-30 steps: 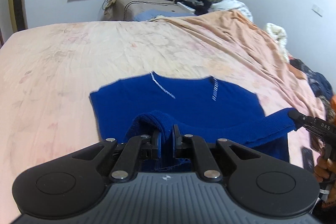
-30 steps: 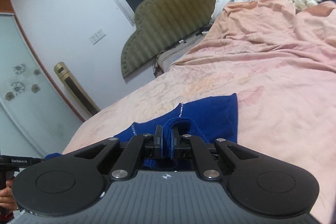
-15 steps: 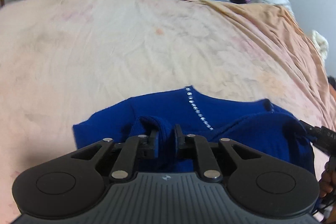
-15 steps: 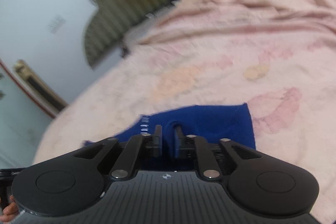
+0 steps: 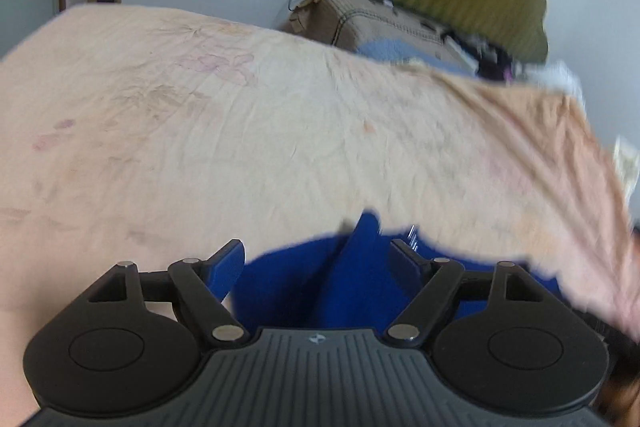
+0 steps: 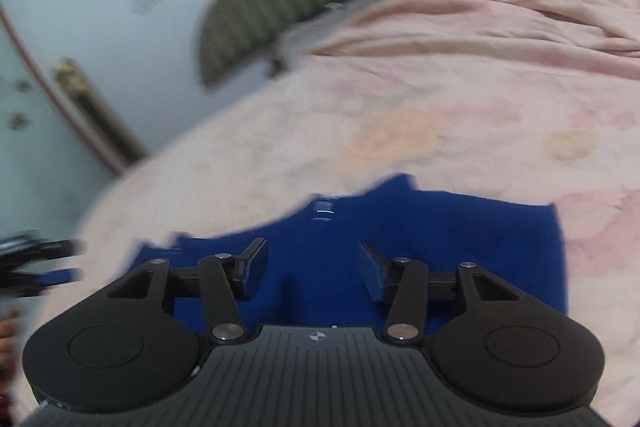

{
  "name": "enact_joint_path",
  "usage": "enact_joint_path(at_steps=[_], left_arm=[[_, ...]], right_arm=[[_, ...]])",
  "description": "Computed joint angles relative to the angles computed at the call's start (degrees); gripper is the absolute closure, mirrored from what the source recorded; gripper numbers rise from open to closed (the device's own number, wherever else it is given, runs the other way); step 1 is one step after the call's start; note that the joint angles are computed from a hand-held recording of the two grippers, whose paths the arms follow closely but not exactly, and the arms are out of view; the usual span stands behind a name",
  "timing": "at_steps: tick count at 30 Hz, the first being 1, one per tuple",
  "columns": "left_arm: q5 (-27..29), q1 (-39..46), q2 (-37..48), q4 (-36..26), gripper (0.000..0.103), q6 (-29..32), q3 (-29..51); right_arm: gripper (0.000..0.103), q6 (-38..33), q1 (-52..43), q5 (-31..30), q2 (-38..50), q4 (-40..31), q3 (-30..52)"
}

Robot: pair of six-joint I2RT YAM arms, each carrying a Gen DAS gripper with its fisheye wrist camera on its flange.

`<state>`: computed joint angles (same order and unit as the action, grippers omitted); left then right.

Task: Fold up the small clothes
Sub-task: 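Lay the hem down near the collar and open both grippers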

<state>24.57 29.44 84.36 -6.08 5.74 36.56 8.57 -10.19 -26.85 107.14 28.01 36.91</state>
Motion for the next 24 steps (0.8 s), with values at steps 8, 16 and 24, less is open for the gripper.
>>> enact_joint_path(at_steps=[8, 16, 24], left_arm=[[9.77, 12.40, -10.45, -12.33, 0.024, 26.22, -10.48], [15.61, 24.00, -14.71, -25.90, 0.058, 46.52, -14.91], [15.68, 25.66, -13.60, -26.76, 0.098, 46.57, -15.80]], right_arm=[[0.025, 1.55, -2.06, 11.91, -14.30, 13.09, -14.95], [0.027, -11.29, -14.04, 3.32, -38.63, -0.01, -30.09], [0.079, -20.43, -20.85, -1.18, -38.90, -7.32, -34.60]])
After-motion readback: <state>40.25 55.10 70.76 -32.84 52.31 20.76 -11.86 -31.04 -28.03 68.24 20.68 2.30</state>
